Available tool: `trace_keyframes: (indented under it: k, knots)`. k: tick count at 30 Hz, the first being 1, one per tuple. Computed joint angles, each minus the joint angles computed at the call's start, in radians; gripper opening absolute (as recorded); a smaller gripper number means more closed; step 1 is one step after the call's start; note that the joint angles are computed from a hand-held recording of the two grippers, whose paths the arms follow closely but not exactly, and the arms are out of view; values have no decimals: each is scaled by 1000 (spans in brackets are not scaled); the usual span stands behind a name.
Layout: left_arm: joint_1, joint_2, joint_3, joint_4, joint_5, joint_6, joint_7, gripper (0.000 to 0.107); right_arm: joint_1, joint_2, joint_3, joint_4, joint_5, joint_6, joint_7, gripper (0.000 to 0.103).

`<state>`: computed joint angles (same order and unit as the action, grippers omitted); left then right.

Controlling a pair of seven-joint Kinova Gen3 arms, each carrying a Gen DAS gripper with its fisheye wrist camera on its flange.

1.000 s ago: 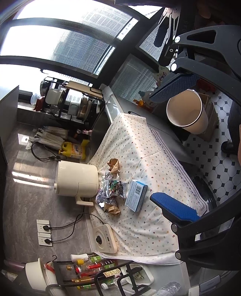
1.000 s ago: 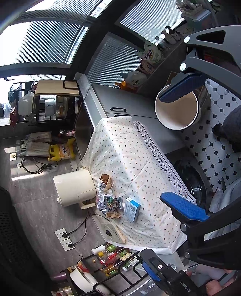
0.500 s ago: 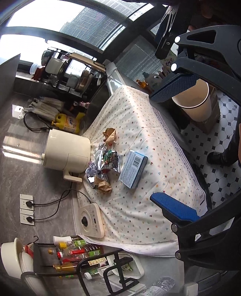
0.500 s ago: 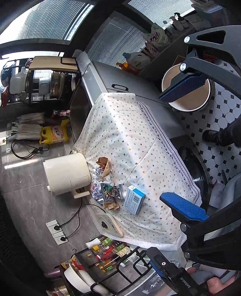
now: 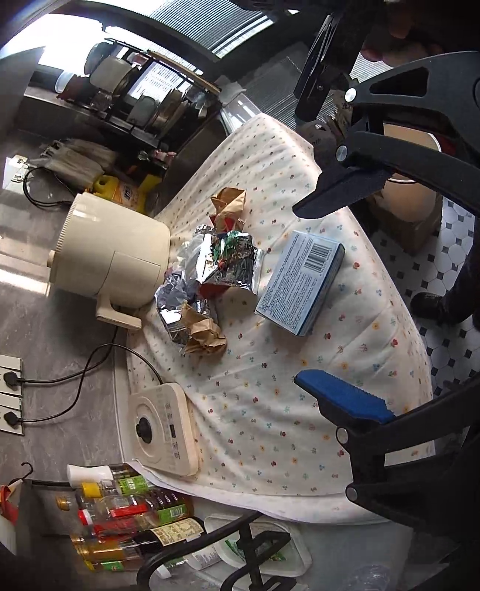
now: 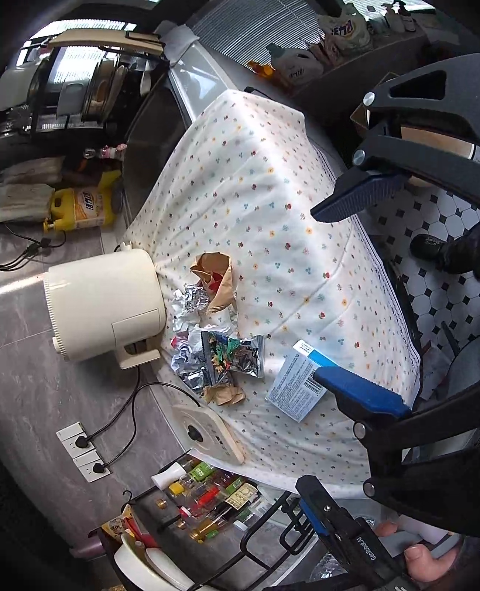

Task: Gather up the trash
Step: 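Reach the left tool to the blue-white box and close on it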

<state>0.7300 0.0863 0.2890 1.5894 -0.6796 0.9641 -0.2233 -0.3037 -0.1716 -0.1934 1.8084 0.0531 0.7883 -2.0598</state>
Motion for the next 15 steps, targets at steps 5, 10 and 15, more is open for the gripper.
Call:
trace_keyframes:
  k: [5,10,15]
  knots:
    - [-62,64,-41,-19,121,-73,-121,76,-6,104,35,-43,-33,-18,74,67]
    - [-82,120,-78,-47,230,-95,-173,76,-8,170,53,-74,-41,-14,115,65]
    - [-80,176,-97,-95,348,-82,-205,77,6,207,76,-85,-42,-21,126,65]
